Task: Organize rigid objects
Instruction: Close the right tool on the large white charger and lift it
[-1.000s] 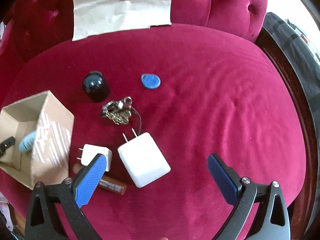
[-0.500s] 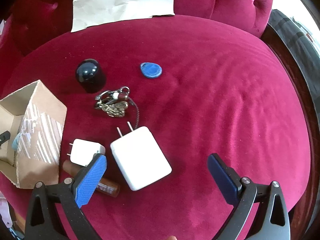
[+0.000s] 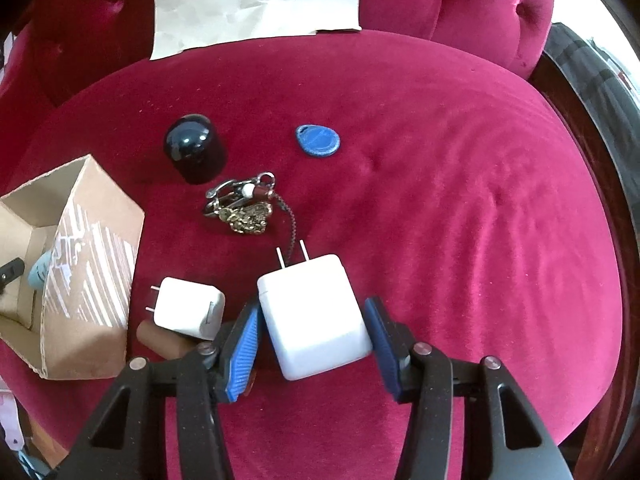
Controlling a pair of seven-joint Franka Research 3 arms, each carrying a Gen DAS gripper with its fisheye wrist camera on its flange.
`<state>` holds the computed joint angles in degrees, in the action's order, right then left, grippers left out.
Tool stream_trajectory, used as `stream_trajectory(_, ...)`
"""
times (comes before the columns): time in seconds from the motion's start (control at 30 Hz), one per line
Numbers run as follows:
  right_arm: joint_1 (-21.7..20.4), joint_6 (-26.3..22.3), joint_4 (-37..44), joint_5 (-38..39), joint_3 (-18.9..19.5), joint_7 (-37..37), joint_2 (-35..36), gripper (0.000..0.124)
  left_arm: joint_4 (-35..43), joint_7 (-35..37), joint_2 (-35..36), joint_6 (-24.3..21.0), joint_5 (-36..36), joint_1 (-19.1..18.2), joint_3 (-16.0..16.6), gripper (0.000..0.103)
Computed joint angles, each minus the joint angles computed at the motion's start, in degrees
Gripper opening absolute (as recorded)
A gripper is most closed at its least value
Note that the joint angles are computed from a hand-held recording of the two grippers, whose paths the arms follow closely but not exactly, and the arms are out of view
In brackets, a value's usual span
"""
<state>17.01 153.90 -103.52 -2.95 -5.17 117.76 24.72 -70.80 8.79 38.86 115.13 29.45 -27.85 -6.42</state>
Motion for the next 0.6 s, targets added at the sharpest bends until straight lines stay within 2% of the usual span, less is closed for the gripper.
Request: stream_trajectory(0.6, 1.17, -3.1, 3.6, -1.82, -0.33, 6.33, -1.32, 0.055, 0.04, -0.04, 0.09, 0.3, 0.03, -0.2, -0.02, 0.004)
